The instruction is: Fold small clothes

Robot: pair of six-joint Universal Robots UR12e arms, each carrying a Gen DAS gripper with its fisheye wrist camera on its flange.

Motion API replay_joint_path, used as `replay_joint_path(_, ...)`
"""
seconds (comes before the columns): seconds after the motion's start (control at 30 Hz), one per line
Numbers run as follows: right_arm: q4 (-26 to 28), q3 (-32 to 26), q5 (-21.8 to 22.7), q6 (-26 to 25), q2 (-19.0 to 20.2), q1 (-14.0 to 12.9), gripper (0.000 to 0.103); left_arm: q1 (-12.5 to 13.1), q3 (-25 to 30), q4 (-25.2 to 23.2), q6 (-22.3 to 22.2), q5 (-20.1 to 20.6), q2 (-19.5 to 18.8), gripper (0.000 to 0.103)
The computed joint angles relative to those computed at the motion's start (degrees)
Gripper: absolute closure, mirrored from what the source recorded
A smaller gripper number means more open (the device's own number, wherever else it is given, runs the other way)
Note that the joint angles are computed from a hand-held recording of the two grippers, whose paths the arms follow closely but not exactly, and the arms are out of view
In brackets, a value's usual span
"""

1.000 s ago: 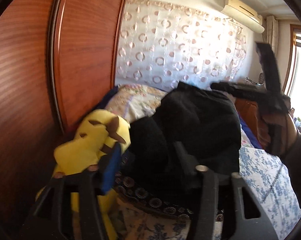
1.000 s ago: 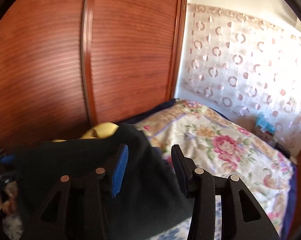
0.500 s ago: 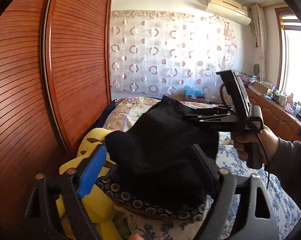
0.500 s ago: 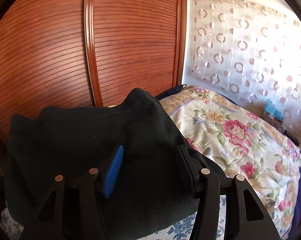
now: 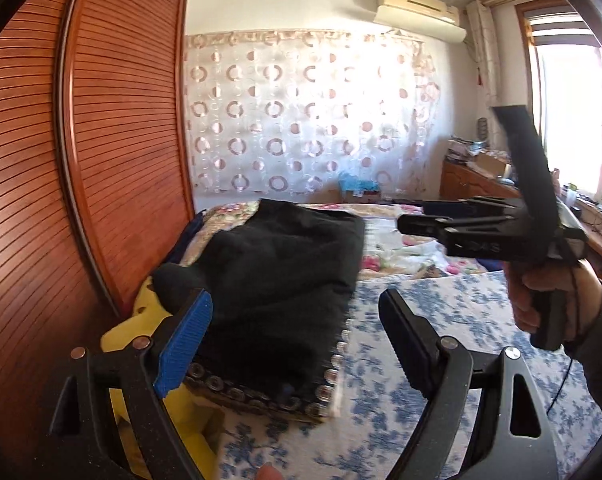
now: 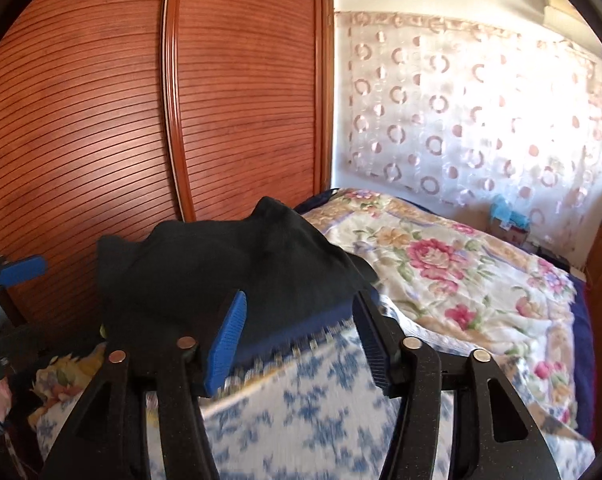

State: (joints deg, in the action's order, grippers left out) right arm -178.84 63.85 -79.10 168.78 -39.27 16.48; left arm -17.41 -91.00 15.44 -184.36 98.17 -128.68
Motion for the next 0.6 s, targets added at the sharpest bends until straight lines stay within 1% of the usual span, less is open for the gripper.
replay_joint_path(0.13,-6.84,9.20,-2.10,2.71,-4.29,0.07,0.027,-0.45,-0.26,0.02,0.31,-2.89,0.16,0.017)
replay_joint_path(0.17,-7.98,10.97,-2.53,3.21,-5.09,0.10,0.025,-0.88,-0.34,0.02,0.20,-2.77,0.13,0.017)
replay_joint_path(0.2,-9.35,13.10,-3.22,3.81,-6.02,0.19,0.018,-1.15,-0.36,0.13,0.14,-2.77,0.08,0.017)
replay_joint_path(0.23,-10.34,14.78,-3.87,4.48,-6.79,0.23,0.014,-1.43,-0.37,0.41,0.08,-2.80,0.00,0.017)
replay_joint_path(0.33,-13.77,19.75,-6.76,6.28,-8.90,0.56,0.013,-2.44,-0.28,0.54,0.13,-2.58,-0.30,0.017)
replay_joint_path(0.43,-16.61,24.24,-10.96,8.34,-10.75,1.06,0.013,-3.26,0.04,-0.72,0.41,-2.81,-0.52,0.017)
replay_joint_path(0.6,-21.10,31.25,-17.38,11.85,-13.95,2.18,0.013,-4.62,0.24,-1.20,0.97,-3.77,-0.83,0.017)
